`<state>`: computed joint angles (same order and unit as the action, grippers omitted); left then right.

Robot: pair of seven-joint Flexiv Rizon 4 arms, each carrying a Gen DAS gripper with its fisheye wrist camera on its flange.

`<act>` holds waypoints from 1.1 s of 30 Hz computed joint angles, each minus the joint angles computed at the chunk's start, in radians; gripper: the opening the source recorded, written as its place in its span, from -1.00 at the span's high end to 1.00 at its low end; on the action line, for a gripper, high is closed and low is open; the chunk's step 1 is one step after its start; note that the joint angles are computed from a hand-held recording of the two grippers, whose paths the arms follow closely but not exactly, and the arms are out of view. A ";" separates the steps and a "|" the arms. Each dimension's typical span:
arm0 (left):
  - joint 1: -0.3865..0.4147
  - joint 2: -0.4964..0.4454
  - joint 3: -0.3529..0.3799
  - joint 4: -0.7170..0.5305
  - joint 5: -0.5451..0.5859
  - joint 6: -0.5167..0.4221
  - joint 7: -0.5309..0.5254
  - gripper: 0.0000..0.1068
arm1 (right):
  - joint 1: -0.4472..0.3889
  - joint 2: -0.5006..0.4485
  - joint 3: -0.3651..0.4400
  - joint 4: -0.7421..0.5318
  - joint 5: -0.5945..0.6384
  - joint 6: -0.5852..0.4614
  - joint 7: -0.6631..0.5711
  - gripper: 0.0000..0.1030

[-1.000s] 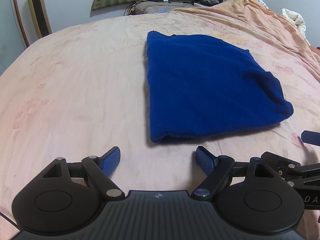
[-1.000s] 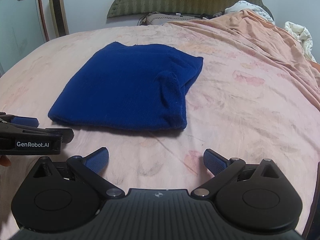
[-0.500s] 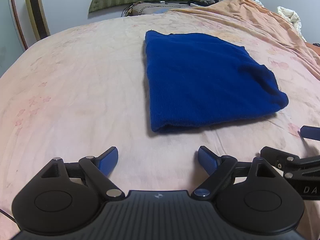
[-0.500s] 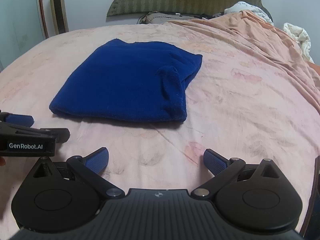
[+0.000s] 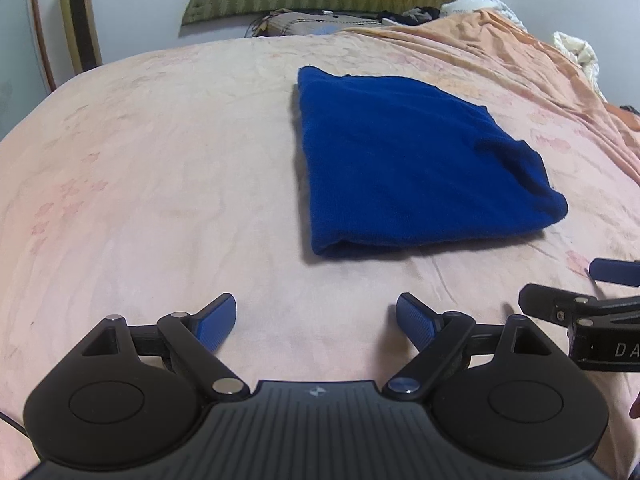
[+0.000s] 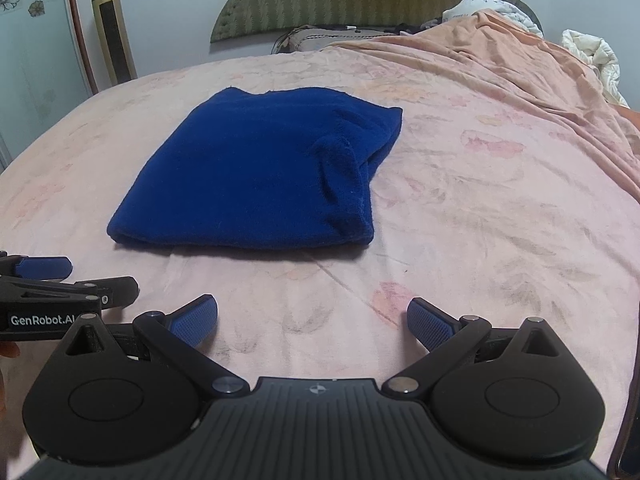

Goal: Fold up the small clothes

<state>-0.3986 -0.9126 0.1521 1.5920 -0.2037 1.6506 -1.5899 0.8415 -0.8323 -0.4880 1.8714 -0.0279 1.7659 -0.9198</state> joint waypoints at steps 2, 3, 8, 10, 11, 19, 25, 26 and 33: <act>-0.010 0.000 0.016 0.002 -0.002 0.000 -0.008 -0.64 | 0.001 0.000 0.001 -0.001 0.000 -0.002 0.000 -0.99; -0.012 0.000 0.019 0.003 -0.003 0.000 -0.010 -0.64 | 0.001 0.000 0.000 -0.001 0.000 -0.003 0.001 -0.99; -0.025 0.000 0.039 0.009 -0.002 0.011 -0.018 -0.64 | 0.018 -0.008 -0.018 0.003 0.008 0.006 -0.002 -0.99; -0.035 -0.002 0.053 0.011 -0.003 0.015 -0.022 -0.64 | 0.028 -0.014 -0.030 0.003 0.012 0.001 -0.001 -0.99; -0.038 -0.003 0.057 0.012 -0.002 0.018 -0.021 -0.64 | 0.027 -0.015 -0.030 0.003 0.012 -0.001 0.000 -0.99; -0.055 -0.009 0.075 0.015 -0.014 0.030 -0.017 -0.64 | 0.001 -0.007 -0.001 0.004 0.000 0.003 -0.012 -0.99; -0.055 -0.011 0.073 0.010 -0.021 0.020 -0.015 -0.64 | 0.022 -0.015 -0.024 0.003 -0.010 -0.016 -0.014 -0.99; -0.057 -0.012 0.075 0.009 -0.021 0.016 -0.016 -0.64 | 0.022 -0.015 -0.024 0.003 -0.011 -0.015 -0.014 -0.99; -0.050 -0.015 0.070 -0.002 -0.008 -0.001 -0.020 -0.71 | 0.003 -0.010 -0.003 0.003 -0.005 0.005 -0.012 -0.99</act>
<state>-0.4490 -0.9276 0.2226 1.5899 -0.2119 1.6500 -1.6097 0.8442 -0.8421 -0.4909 1.8745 -0.0333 1.7708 -0.9323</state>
